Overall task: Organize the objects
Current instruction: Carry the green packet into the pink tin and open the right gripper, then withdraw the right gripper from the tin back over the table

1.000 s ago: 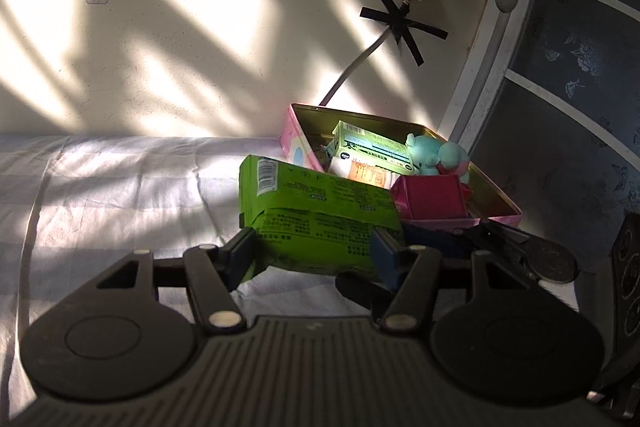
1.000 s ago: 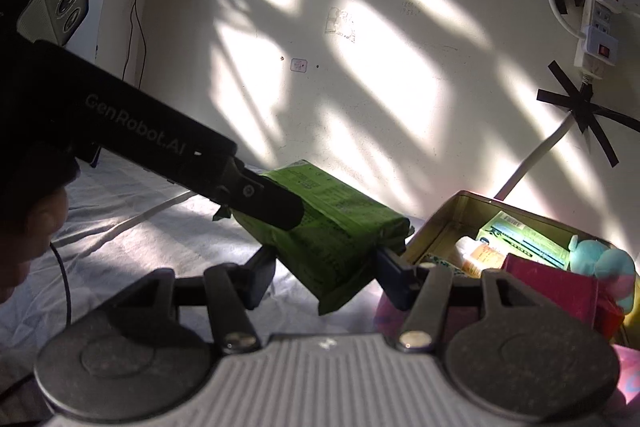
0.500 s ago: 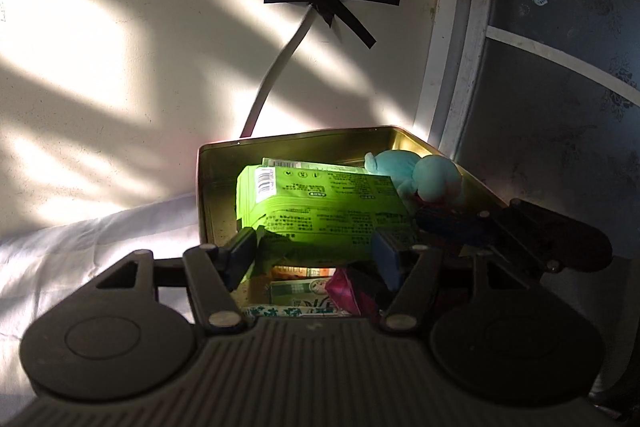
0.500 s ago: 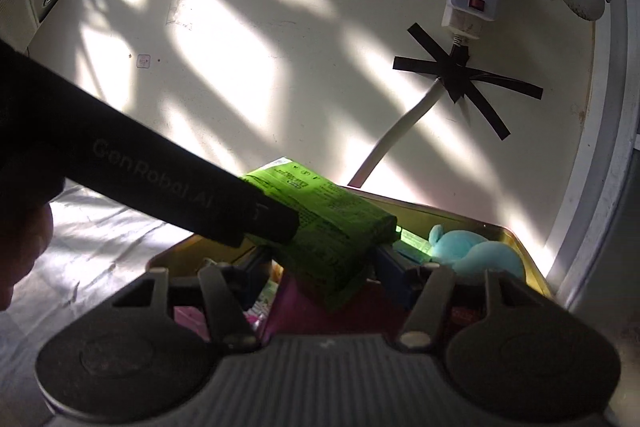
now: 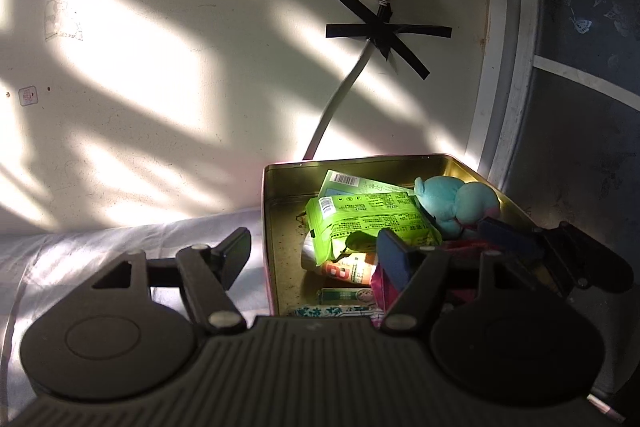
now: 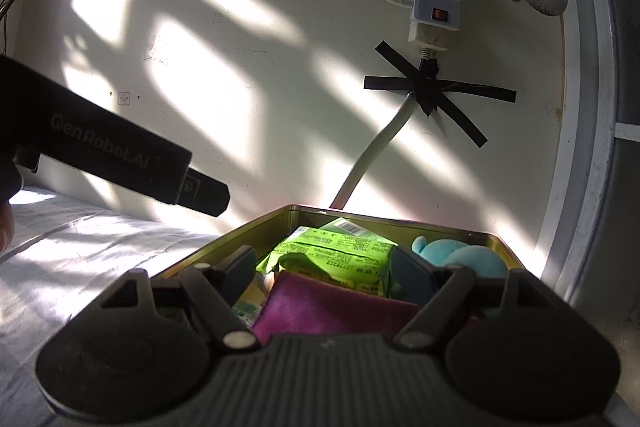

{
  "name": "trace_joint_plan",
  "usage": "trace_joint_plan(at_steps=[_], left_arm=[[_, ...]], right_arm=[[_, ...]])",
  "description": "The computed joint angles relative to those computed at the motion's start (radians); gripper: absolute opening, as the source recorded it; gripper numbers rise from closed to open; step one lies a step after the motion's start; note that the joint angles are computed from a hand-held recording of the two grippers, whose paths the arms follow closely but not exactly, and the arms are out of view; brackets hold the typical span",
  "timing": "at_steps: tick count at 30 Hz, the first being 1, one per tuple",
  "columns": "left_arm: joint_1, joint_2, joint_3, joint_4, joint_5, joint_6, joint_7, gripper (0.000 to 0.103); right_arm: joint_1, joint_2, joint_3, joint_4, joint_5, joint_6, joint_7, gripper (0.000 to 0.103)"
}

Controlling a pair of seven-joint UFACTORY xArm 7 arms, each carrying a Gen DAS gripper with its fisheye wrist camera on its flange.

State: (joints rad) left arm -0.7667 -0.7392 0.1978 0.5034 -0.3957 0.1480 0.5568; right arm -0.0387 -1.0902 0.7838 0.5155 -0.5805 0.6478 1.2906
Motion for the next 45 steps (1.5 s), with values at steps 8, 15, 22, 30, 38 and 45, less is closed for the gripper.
trace_joint_plan(at_steps=[8,15,22,30,38,45], left_arm=[[0.17,-0.138,-0.043,-0.097,0.058,0.1,-0.045,0.075],[0.241,-0.225,-0.041,-0.171,0.083,0.148,-0.048,0.076],[0.295,-0.307,-0.041,-0.241,0.1,0.17,-0.046,0.083],[0.336,-0.374,-0.038,-0.299,0.126,0.189,-0.04,0.087],[0.365,-0.401,-0.048,-0.321,0.147,0.192,-0.046,0.096],[0.388,-0.392,-0.068,-0.319,0.161,0.194,-0.074,0.098]], right_arm=[[0.083,-0.075,0.058,0.027,0.082,0.153,0.077,0.078],[0.125,-0.105,0.099,0.061,0.156,0.259,0.182,0.079],[0.148,-0.095,0.117,0.092,0.199,0.287,0.256,0.082],[0.15,-0.051,0.142,0.128,0.211,0.3,0.286,0.083],[0.144,-0.016,0.151,0.152,0.205,0.298,0.296,0.085],[0.144,-0.005,0.152,0.158,0.196,0.298,0.3,0.086]])
